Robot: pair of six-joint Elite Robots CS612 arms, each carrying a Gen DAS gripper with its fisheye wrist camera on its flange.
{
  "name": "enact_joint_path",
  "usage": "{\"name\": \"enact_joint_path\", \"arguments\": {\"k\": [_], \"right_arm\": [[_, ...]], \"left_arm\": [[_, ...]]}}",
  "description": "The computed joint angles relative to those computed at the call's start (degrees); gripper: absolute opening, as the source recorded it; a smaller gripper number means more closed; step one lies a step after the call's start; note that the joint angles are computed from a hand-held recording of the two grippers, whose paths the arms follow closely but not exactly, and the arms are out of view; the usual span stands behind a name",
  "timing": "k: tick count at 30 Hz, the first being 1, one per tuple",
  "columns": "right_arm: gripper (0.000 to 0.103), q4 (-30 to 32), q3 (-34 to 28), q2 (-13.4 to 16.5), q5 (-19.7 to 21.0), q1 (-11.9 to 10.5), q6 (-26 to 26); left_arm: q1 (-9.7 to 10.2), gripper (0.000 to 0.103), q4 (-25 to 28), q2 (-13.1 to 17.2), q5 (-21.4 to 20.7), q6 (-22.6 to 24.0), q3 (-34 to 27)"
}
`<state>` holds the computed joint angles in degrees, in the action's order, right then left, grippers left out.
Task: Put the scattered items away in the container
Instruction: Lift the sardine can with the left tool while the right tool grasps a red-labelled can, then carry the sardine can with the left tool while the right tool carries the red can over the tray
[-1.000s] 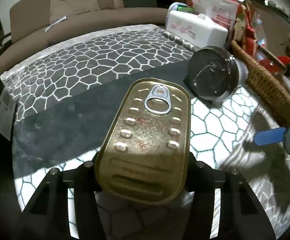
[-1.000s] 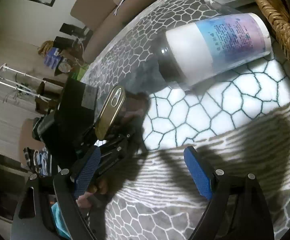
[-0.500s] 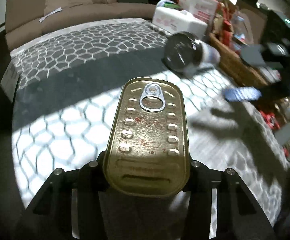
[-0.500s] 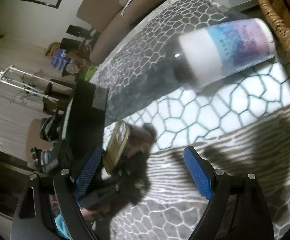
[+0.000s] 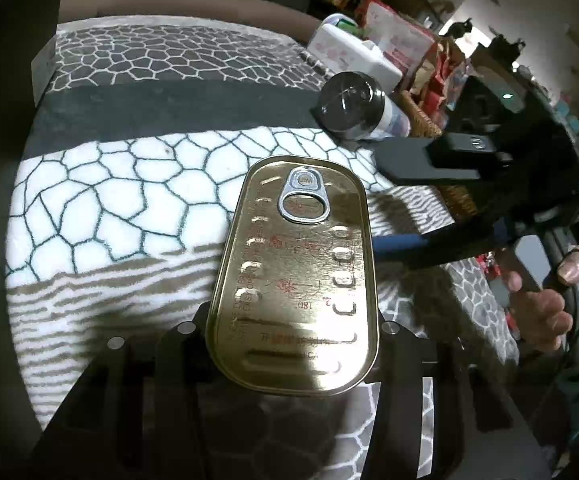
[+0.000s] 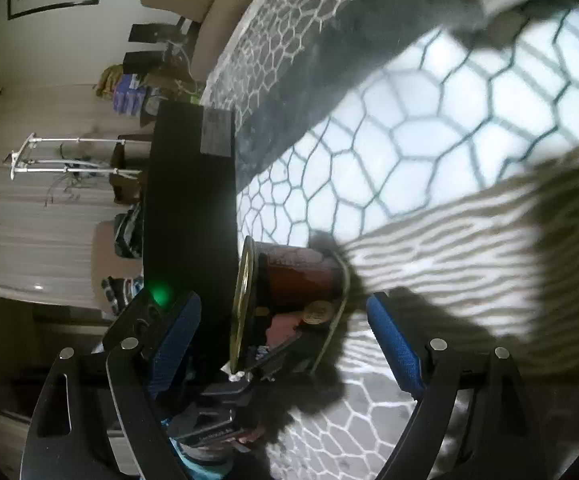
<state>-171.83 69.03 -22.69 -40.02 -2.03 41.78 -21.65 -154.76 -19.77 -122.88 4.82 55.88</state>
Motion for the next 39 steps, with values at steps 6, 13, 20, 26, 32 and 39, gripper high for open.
{"name": "enact_joint_path", "arguments": {"k": [6, 13, 20, 26, 32, 39], "right_arm": [[0.084, -1.4, -1.7, 1.8, 1.2, 0.3, 4.5], [0.059, -5.8, -0.7, 2.0, -0.2, 0.1, 8.2], [0.059, -8.4, 0.2, 0.6, 0.0, 0.1, 7.6], [0.059, -12.2, 2.2, -0.9, 1.5, -0.2, 8.8], [0.059, -17.0, 3.6, -2.8, 2.1, 0.6, 11.6], [0.058, -15.0, 1.3, -5.0, 3.4, 3.0, 10.8]], "left_arm": [[0.07, 0.044, -1.2, -0.1, -2.6, 0.4, 0.8], [-0.02, 0.043, -1.7, 0.1, -2.4, 0.0, 0.6], [0.05, 0.043, -4.2, -0.6, -3.8, -2.7, 1.4], [-0.22, 0.043, -6.6, -2.5, -3.8, -4.2, 3.8], [0.21, 0.043, -8.5, -6.2, -3.1, -4.9, 7.7], [2.29, 0.043, -11.3, -11.5, -1.9, -3.6, 12.3]]}}
